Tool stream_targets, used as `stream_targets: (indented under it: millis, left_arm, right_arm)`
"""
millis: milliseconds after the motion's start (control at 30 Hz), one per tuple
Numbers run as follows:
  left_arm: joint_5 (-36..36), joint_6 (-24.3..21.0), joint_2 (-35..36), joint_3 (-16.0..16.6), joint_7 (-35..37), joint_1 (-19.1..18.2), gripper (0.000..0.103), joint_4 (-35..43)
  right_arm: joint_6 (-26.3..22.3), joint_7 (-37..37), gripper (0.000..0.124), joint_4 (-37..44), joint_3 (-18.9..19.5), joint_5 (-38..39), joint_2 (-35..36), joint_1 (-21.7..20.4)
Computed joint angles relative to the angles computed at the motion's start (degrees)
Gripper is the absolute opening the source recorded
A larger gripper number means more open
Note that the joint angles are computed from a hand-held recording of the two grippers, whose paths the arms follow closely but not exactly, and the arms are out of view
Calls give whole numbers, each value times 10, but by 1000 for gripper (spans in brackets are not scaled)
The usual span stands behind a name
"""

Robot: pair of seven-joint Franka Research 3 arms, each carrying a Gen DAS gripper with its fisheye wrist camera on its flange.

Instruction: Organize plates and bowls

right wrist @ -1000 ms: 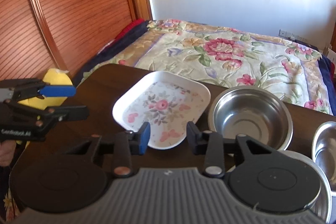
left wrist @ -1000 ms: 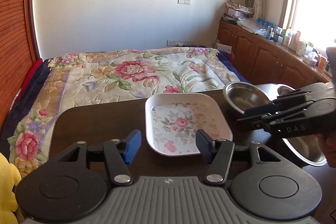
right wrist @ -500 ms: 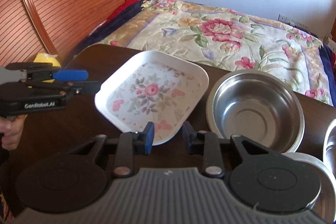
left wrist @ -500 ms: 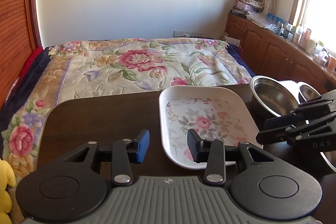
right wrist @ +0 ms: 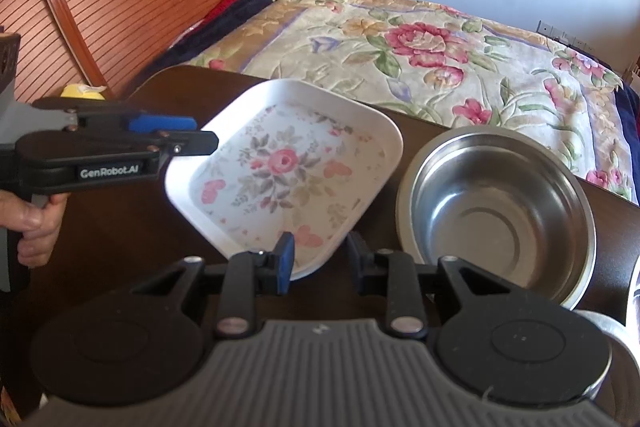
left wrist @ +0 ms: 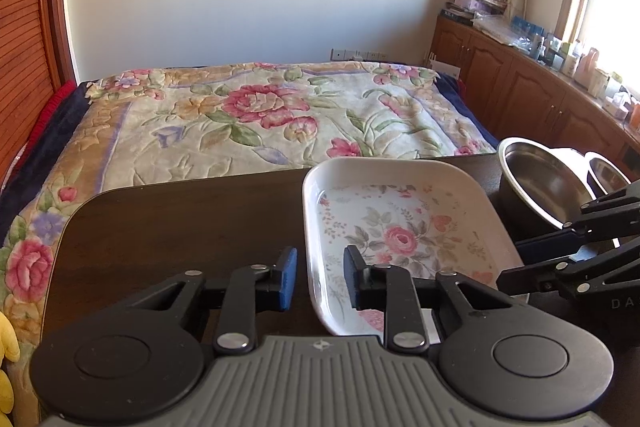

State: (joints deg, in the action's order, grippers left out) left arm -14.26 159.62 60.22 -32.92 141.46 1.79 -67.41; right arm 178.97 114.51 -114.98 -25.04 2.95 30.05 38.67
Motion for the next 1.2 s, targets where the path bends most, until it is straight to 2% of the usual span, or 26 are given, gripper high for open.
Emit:
stream_targets:
  millis: [133, 333, 500, 667, 933, 1033, 1200]
  left_arm:
    - [5, -3, 7, 8, -8, -8, 24, 11]
    - [5, -10, 16, 9, -7, -11, 23, 25]
    - [1, -16, 19, 4, 1, -8, 13, 28]
    - [-1, 4, 3, 5, 1, -2, 13, -3]
    - [2, 18, -28, -8, 2, 26, 12, -59]
    - [3, 35, -41, -18, 6, 39, 12, -87]
    - [4, 53, -61, -50, 20, 72, 12, -130]
  right_arm:
    - [-7, -8, 29, 4, 13, -1, 0, -15]
    - [-11, -4, 25, 8, 11, -10, 3, -15]
    - [-15, -3, 25, 13, 16, -13, 7, -21]
    - [-13, 0, 23, 15, 20, -14, 9, -24]
    - [-2, -16, 18, 9, 51, -3, 3, -56]
    - [14, -20, 17, 0, 47, 8, 0, -49]
    - [33, -30, 17, -18, 16, 27, -10, -13]
